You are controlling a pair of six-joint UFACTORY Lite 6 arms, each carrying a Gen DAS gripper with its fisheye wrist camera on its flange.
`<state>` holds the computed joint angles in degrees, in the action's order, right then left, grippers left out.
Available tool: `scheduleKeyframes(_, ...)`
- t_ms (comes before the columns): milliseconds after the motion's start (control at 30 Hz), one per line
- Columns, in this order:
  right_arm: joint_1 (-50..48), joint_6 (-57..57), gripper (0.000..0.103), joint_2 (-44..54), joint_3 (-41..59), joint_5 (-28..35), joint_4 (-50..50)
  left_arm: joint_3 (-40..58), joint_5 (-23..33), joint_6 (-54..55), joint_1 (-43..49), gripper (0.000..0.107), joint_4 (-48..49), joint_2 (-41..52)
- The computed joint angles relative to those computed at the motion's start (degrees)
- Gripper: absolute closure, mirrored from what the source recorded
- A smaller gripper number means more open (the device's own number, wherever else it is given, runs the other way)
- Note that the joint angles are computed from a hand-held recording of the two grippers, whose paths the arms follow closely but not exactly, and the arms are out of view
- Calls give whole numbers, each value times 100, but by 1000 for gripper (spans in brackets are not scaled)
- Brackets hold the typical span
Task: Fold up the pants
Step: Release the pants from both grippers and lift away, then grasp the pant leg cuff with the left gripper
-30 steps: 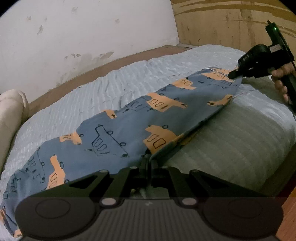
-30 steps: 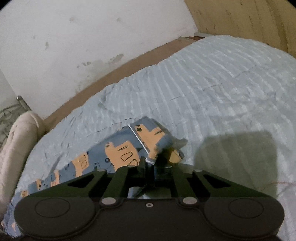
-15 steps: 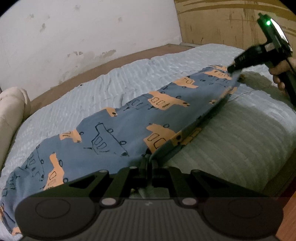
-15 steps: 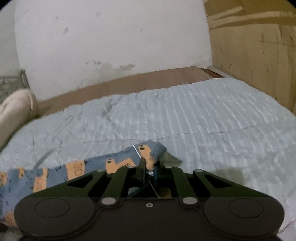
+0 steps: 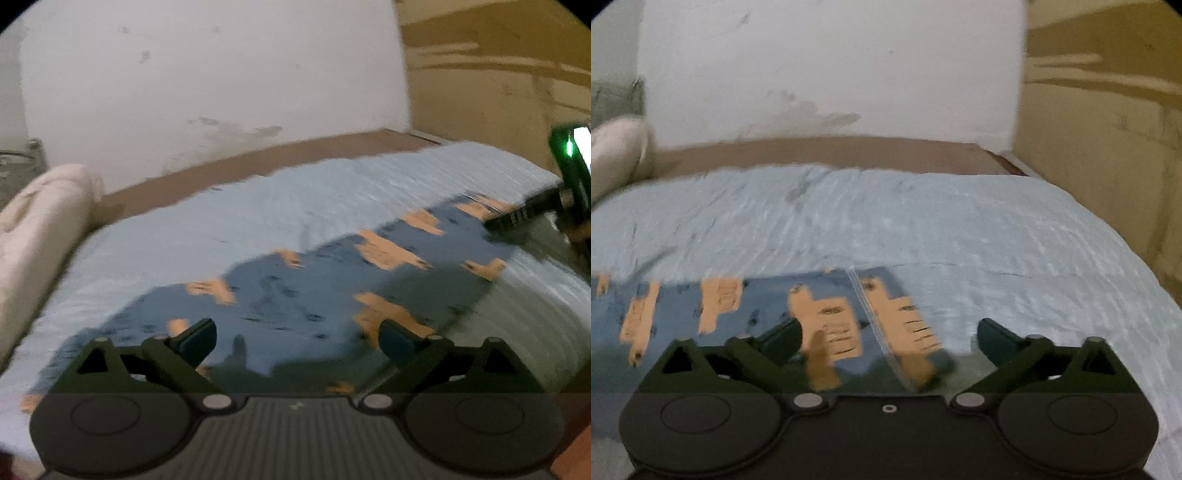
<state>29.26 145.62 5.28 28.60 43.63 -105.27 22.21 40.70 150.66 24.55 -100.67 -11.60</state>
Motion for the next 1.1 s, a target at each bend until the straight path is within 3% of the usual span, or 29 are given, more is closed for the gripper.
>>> scheduleKeyframes(100, 123, -955, 2, 830, 785, -35, 778, 287, 191, -142, 619, 5, 190, 81)
scheduleKeyframes(233, 940, -717, 1, 860, 1026, 644, 1043, 867, 315, -29, 1439, 5, 66, 623)
scheduleKeyframes(467, 2001, 812, 1, 1539, 1837, 450, -284, 2459, -93, -163, 2093, 5, -382, 2438)
scheduleKeyframes(567, 2128, 1485, 1, 2243, 2537, 284, -945, 3503, -90, -1018, 2224, 5, 43, 3390)
scheduleKeyframes(733, 2201, 2043, 1, 3169, 3766, -26, -1461, 5672, 254, -3636, 2370, 6, 1888, 4955)
scheduleKeyframes(833, 2132, 2185, 1, 3544, 4207, -174, -1621, 6928, 762, -5103, 2451, 22, 2900, 5830)
scheduleKeyframes(900, 2217, 2212, 1, 3620, 4266, -195, -1547, 7284, 961, -5446, 2498, 32, 3108, 6102)
scheduleKeyframes(1100, 2237, 3043, 1, 3752, 4033, -46, -2049, 7429, 1019, -5818, 2488, 68, 3265, 6189)
